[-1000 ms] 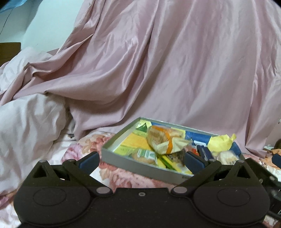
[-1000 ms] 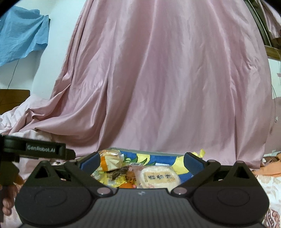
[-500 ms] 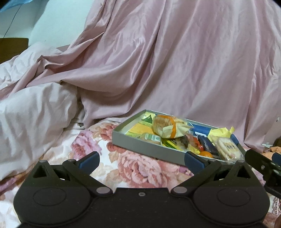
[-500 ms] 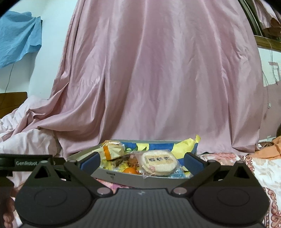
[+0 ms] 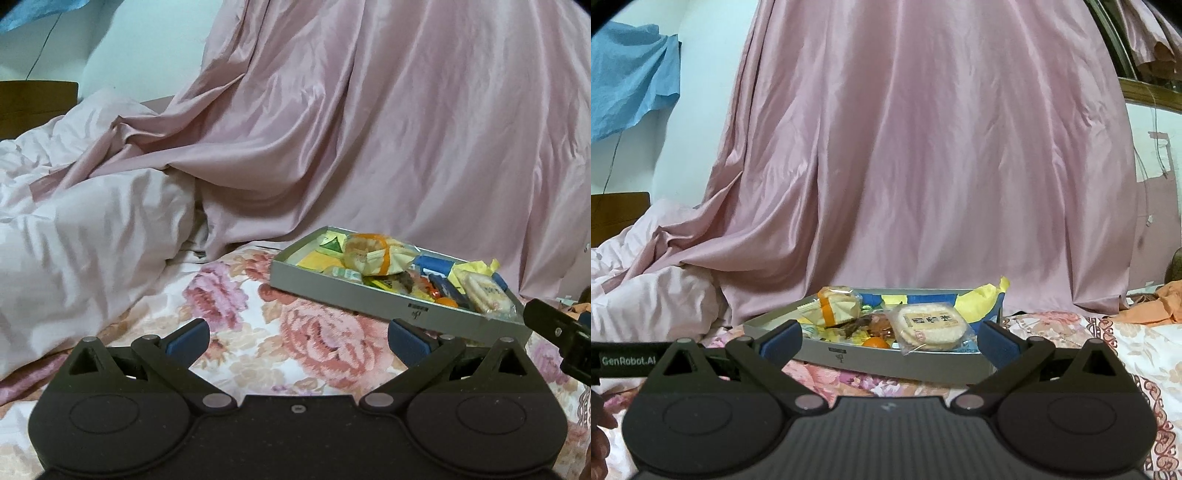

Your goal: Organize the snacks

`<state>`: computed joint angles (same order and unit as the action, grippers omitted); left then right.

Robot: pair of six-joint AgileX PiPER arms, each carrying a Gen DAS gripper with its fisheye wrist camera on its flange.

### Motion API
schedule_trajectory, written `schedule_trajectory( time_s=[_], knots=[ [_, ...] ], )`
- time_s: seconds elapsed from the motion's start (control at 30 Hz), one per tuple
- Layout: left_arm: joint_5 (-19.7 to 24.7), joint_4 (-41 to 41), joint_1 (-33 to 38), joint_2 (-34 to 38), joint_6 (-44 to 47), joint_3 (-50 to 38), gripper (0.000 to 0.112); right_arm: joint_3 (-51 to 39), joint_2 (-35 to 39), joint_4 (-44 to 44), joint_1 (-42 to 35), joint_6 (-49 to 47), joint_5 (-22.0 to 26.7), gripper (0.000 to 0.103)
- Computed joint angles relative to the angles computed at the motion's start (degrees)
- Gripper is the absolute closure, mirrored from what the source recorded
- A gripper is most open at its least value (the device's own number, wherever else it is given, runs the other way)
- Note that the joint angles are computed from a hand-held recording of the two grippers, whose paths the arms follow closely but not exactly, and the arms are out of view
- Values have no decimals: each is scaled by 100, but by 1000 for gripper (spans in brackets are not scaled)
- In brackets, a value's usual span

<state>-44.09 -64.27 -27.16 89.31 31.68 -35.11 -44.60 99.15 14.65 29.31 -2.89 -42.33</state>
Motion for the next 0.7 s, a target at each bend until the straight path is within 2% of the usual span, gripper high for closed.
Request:
schedule_trajectory(
  time_s=[0.37, 0.7],
  knots=[
    [-311, -140, -251, -450, -60, 600, 10, 445, -255, 444, 442, -355, -151, 0],
    [-549, -187, -485, -768, -274, 1164, 10, 773, -428, 1196, 873, -783, -404, 0]
  ],
)
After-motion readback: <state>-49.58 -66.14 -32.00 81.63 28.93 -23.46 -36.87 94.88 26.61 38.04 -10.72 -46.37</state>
